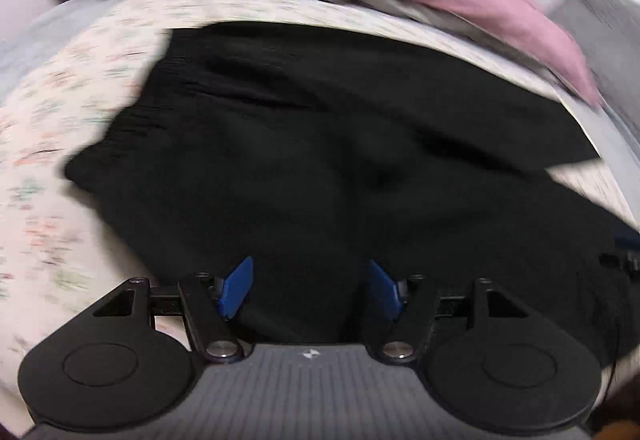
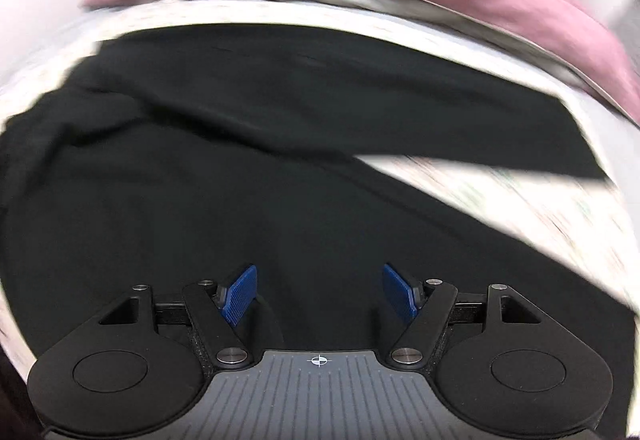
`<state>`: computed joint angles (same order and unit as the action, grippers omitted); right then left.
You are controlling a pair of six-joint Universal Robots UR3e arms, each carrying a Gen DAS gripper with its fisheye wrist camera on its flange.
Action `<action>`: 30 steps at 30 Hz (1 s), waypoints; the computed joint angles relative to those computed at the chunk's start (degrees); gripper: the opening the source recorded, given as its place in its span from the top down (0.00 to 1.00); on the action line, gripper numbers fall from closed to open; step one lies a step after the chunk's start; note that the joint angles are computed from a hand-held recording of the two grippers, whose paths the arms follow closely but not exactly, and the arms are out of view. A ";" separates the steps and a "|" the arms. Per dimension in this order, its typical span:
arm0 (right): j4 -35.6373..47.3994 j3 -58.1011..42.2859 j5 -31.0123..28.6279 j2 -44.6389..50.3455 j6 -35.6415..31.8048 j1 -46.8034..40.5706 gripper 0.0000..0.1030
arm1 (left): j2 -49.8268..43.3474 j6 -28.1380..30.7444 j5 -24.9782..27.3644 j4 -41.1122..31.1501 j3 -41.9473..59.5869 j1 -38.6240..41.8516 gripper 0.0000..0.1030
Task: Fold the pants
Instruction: 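Open both grippers and release the pants onto the sheet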
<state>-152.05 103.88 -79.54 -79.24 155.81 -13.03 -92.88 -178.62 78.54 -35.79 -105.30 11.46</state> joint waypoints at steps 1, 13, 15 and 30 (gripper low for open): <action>-0.59 2.86 0.13 -2.18 0.10 -2.82 0.32 | -0.45 0.59 0.78 0.77 -0.21 -2.47 0.21; -5.40 23.69 11.35 -17.19 0.63 -40.70 0.32 | -8.59 19.73 -8.88 11.12 -2.17 -15.33 0.21; -6.05 25.69 13.03 -18.17 0.12 -44.68 0.32 | -10.82 21.91 -8.67 12.65 -1.58 -16.87 0.21; 5.02 32.16 21.08 -29.10 -10.43 -56.92 0.97 | -11.59 27.81 -12.35 14.22 -3.13 -20.09 0.52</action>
<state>-147.03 136.05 -58.46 -108.34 145.38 -69.94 -104.46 -150.81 66.19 -21.57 -108.42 -8.63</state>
